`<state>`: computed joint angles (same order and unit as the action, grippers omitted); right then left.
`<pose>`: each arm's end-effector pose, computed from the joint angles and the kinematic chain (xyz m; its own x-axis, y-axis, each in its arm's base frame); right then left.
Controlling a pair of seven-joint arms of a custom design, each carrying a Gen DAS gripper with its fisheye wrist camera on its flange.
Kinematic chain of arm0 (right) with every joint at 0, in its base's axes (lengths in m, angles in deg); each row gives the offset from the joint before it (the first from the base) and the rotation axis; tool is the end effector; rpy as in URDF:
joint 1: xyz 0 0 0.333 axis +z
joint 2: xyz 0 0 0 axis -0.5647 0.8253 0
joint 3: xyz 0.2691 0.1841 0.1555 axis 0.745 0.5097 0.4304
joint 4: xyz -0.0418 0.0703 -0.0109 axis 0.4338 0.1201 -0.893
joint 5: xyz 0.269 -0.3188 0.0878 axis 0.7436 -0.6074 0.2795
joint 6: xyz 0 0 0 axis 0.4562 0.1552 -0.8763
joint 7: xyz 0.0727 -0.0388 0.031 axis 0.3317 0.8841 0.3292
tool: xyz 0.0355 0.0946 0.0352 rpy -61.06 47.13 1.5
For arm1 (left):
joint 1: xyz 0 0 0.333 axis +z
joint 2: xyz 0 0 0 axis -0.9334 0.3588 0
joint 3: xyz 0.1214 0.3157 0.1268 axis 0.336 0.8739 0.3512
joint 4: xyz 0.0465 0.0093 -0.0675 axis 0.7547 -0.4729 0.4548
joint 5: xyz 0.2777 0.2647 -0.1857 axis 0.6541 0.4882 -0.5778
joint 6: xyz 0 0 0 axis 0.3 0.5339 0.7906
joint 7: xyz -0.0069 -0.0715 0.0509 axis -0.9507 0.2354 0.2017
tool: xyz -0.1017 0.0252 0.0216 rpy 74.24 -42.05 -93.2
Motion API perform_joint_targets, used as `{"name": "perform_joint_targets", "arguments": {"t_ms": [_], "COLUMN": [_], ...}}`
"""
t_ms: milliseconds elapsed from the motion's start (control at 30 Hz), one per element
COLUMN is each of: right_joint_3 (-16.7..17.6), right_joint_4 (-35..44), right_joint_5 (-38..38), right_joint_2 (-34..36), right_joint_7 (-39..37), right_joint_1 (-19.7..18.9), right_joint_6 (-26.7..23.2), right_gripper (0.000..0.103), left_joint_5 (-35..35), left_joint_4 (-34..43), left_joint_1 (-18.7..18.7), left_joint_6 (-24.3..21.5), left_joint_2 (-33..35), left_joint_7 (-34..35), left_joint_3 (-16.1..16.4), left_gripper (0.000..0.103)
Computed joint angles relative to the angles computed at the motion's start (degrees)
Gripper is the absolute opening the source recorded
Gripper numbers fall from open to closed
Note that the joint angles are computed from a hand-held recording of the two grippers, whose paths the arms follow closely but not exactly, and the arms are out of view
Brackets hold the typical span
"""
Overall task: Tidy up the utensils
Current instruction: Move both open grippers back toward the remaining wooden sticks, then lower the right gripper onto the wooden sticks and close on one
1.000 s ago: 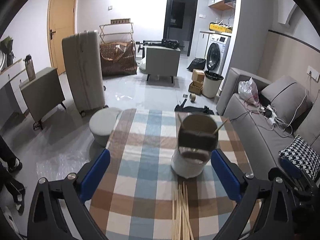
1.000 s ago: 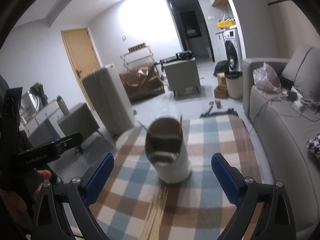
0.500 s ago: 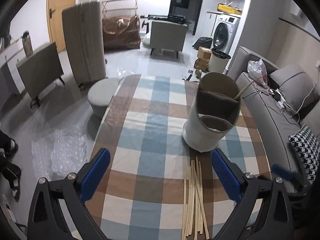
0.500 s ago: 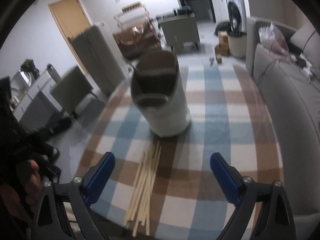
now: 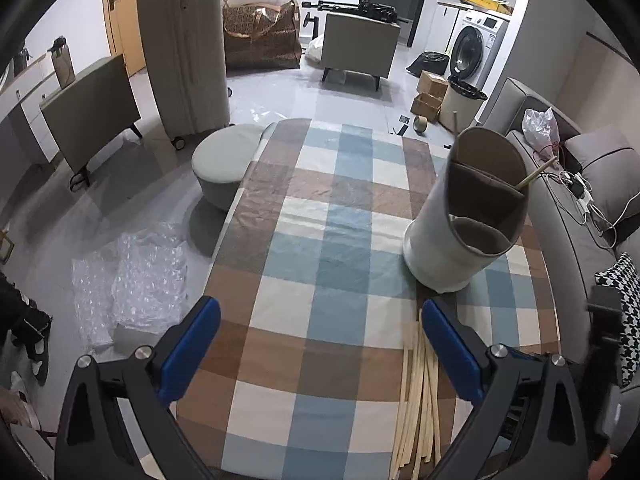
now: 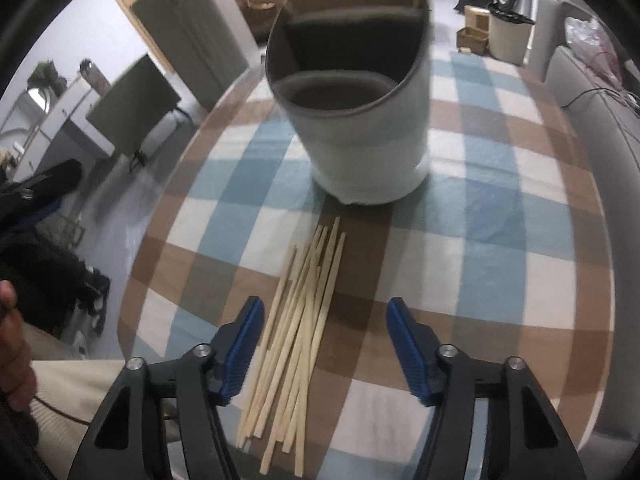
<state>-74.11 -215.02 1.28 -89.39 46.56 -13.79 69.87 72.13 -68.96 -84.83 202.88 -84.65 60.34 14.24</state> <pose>0.3960 0.2135 0.4898 -0.0219 -0.9746 -0.2227 -0.9136 0.1100 -0.3915 0.4496 -0.2784 0.5396 -0.2062 -0.9702 0.1271 -0.8334 0.1061 -0.5424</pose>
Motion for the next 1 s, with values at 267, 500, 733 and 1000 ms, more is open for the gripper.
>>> {"name": "perform_joint_targets", "arguments": {"t_ms": [267, 500, 733, 1000], "right_joint_3": [-0.8, -0.4, 0.9, 1.9], "right_joint_4": [4.0, 6.2, 8.0, 9.0], "right_joint_5": [1.1, -0.1, -5.2, -12.2], "right_joint_2": [7.4, 10.8, 12.3, 12.8], "right_joint_7": [-3.4, -3.4, -0.2, 4.0], "right_joint_1": [0.7, 0.2, -0.6, -0.8], "right_joint_6": [-1.4, -2.0, -3.2, -4.8], "right_gripper": [0.034, 0.025, 0.022, 0.004], "left_joint_5": [-4.7, -7.4, -8.6, -8.5], "left_joint_4": [0.5, 0.3, 0.4, 0.5], "left_joint_1": [-0.2, 0.3, 0.8, 1.2], "left_joint_6": [-2.8, -3.6, -4.2, -4.4], "left_joint_2": [0.1, 0.2, 0.4, 0.7], "left_joint_7": [3.1, 5.4, 6.0, 6.2], "left_joint_3": [2.1, 2.7, 2.8, 2.6], "left_gripper": [0.098, 0.098, 0.098, 0.098]}}
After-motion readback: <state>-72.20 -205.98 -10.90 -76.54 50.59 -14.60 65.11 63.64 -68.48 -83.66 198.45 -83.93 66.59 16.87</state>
